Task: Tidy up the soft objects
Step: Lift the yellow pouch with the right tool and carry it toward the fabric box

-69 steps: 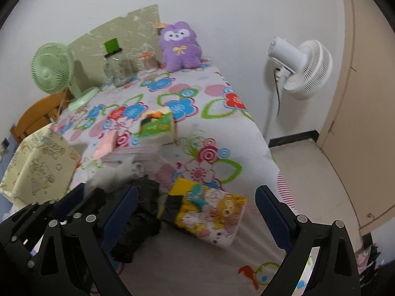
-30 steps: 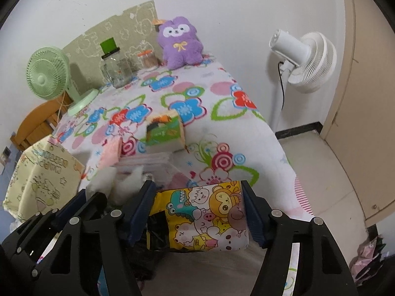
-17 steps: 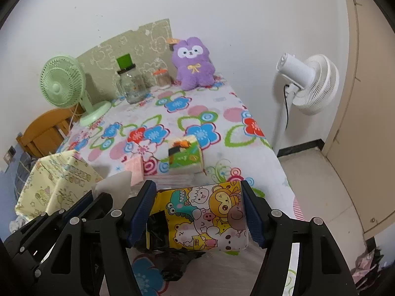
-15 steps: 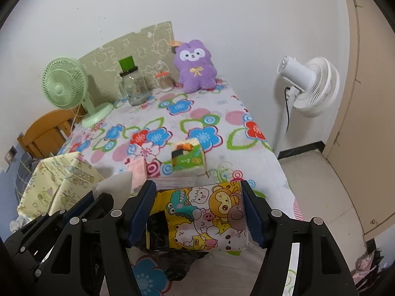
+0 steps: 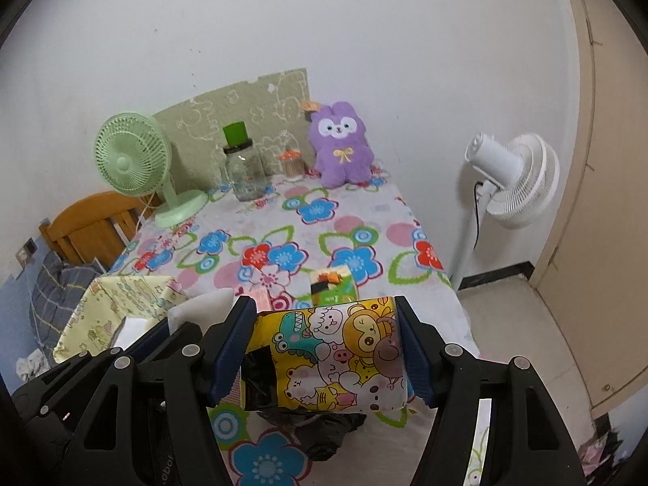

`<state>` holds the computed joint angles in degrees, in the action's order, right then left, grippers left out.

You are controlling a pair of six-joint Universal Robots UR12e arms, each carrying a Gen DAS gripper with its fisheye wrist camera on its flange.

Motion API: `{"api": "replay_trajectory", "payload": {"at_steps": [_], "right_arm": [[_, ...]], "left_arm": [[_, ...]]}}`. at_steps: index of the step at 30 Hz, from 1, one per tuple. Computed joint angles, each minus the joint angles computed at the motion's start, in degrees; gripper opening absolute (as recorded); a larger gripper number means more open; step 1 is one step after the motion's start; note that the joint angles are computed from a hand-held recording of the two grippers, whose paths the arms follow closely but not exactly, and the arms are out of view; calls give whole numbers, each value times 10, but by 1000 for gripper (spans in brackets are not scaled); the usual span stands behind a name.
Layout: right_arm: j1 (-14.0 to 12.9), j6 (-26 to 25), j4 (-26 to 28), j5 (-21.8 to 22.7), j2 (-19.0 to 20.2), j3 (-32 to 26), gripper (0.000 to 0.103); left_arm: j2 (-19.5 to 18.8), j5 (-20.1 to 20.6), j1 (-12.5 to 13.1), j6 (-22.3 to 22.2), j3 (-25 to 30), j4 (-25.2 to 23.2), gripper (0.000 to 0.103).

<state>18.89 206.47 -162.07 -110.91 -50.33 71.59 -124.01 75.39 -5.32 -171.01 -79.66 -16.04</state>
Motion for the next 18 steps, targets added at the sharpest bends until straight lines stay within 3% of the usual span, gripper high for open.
{"api": "replay_trajectory", "payload": {"at_steps": [18], "right_arm": [[22, -41, -14, -10, 22, -55, 70]], "left_arm": [[8, 4, 20, 14, 4, 20, 8]]}}
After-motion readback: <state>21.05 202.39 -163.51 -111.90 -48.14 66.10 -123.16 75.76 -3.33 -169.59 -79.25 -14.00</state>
